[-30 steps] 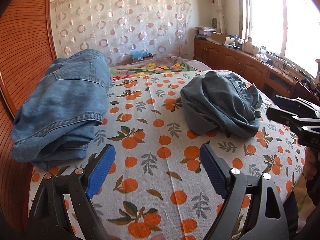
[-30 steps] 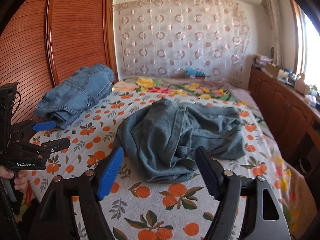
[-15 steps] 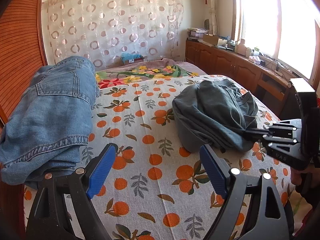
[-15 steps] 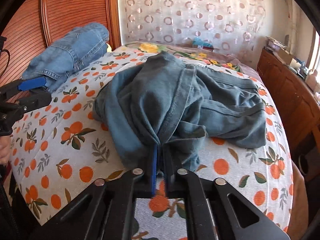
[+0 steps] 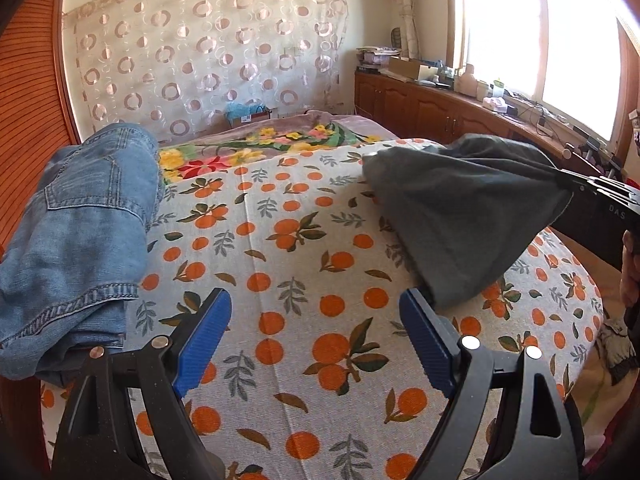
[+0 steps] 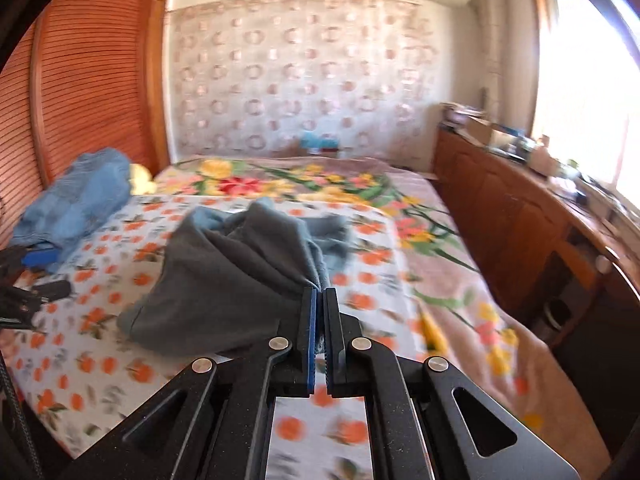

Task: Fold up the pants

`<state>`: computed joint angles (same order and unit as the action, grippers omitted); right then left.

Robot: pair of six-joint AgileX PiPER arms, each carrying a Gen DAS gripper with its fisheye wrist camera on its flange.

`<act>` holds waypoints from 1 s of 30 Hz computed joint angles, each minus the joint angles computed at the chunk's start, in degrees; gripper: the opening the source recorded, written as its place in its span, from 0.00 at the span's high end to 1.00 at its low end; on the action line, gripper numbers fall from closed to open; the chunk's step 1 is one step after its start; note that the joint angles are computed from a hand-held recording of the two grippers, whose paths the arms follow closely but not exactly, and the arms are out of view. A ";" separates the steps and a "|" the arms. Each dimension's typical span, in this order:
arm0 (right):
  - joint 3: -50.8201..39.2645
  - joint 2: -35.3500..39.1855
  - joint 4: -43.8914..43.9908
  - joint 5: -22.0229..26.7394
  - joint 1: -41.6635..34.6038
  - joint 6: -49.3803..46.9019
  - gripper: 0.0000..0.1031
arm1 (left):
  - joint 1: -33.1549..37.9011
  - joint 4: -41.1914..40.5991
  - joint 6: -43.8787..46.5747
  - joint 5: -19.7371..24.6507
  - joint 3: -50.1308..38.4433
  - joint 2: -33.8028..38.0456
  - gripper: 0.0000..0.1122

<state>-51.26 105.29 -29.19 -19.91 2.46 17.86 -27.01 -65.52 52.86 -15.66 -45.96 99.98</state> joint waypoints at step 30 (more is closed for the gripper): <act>-0.21 3.79 -40.69 1.89 10.82 36.20 0.58 | 1.09 12.26 -15.25 0.05 6.65 -1.75 0.22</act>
<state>-51.47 109.08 -69.89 -18.03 13.28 54.06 -25.92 -53.26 37.61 -15.61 -39.31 98.23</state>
